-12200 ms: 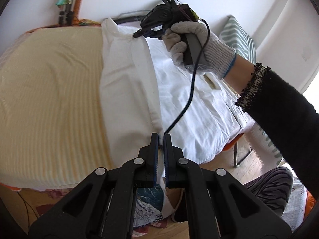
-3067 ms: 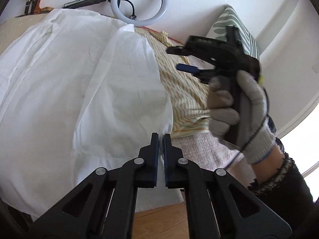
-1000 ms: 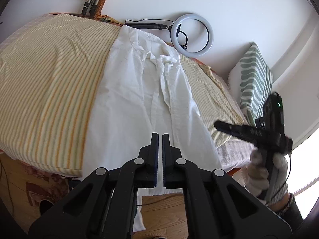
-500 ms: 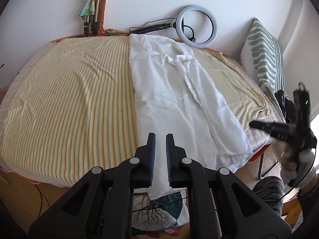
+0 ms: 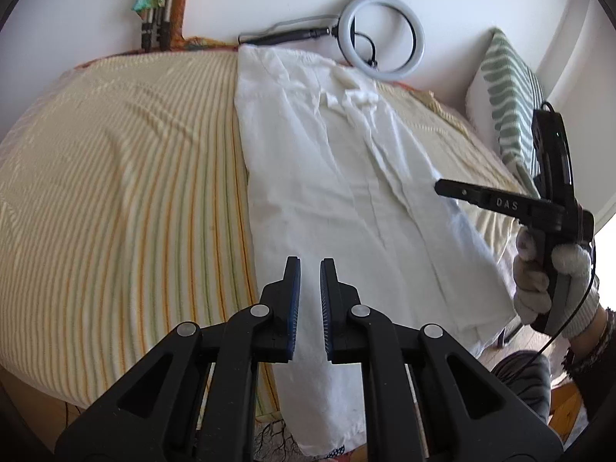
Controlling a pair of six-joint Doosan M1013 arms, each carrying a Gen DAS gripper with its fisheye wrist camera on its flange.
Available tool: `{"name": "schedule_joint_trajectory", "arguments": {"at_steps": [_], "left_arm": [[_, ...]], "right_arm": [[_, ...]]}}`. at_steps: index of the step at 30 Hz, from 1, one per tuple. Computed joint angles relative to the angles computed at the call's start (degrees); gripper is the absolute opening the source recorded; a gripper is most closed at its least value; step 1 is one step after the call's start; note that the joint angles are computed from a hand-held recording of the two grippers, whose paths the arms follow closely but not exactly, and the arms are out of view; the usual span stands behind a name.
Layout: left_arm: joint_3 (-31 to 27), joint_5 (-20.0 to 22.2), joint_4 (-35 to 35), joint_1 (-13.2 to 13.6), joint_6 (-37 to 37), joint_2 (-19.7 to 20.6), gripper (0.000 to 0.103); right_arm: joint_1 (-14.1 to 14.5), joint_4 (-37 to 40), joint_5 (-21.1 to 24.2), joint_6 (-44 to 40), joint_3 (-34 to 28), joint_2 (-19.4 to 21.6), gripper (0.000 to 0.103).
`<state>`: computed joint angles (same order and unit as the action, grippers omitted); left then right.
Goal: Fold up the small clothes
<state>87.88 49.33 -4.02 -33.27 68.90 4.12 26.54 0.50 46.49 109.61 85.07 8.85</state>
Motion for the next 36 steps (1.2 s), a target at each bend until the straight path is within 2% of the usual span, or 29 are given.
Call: {"name": "schedule_joint_trajectory", "arguments": {"at_steps": [2,4,8,10,13,15,18,20,22,23,26,30,36], "left_arm": [[0.5,1.3,-1.2,0.1,0.7,0.3,0.008],[1.6,0.3,-0.5,-0.1,0.4,-0.2,0.008],[2.7,0.3,0.2,-0.6,0.2,-1.3,0.008],[3.4,0.3,0.9,-0.8,-0.2,-2.0,0.010],[4.4,0.6,1.8,-1.4,-0.6,-3.2,0.015],[5.1,1.2,2.5,-2.1,0.0,-3.9,0.015],[5.8,2.1,4.2,-3.3,1.2,-4.8,0.016],[6.1,2.3,3.6,-3.2,-0.1,-5.5,0.017],[6.2,3.0,-0.3,-2.1,-1.5,-5.9,0.037],[6.5,3.1,-2.1,-1.4,-2.6,-6.2,0.041],[7.5,2.8,-10.1,1.5,-4.1,-7.0,0.041],[8.1,3.0,-16.8,4.0,-5.7,-6.7,0.042],[8.0,5.4,-20.7,4.6,-6.1,-5.3,0.041]], "right_arm": [[0.4,-1.7,1.2,0.5,0.3,0.3,0.011],[1.2,-4.2,0.3,1.5,1.4,-0.3,0.011],[1.7,-4.8,1.5,2.7,2.6,-2.0,0.012],[1.6,-4.1,1.9,3.3,3.9,-3.6,0.012],[0.9,-0.2,3.1,3.9,7.0,-6.5,0.021],[0.6,3.3,2.7,2.9,9.9,-8.9,0.022],[1.1,3.3,4.7,2.9,11.9,-11.5,0.022],[0.8,3.9,4.5,2.9,13.0,-12.9,0.022],[-0.2,6.0,4.2,2.1,13.5,-13.9,0.023],[-0.7,7.1,4.1,1.6,13.7,-14.2,0.026],[-3.1,13.2,3.6,-1.1,14.2,-14.7,0.030],[-5.7,21.9,4.1,-5.2,14.9,-14.3,0.030],[-7.5,29.7,6.4,-8.8,15.5,-12.9,0.030]]}}
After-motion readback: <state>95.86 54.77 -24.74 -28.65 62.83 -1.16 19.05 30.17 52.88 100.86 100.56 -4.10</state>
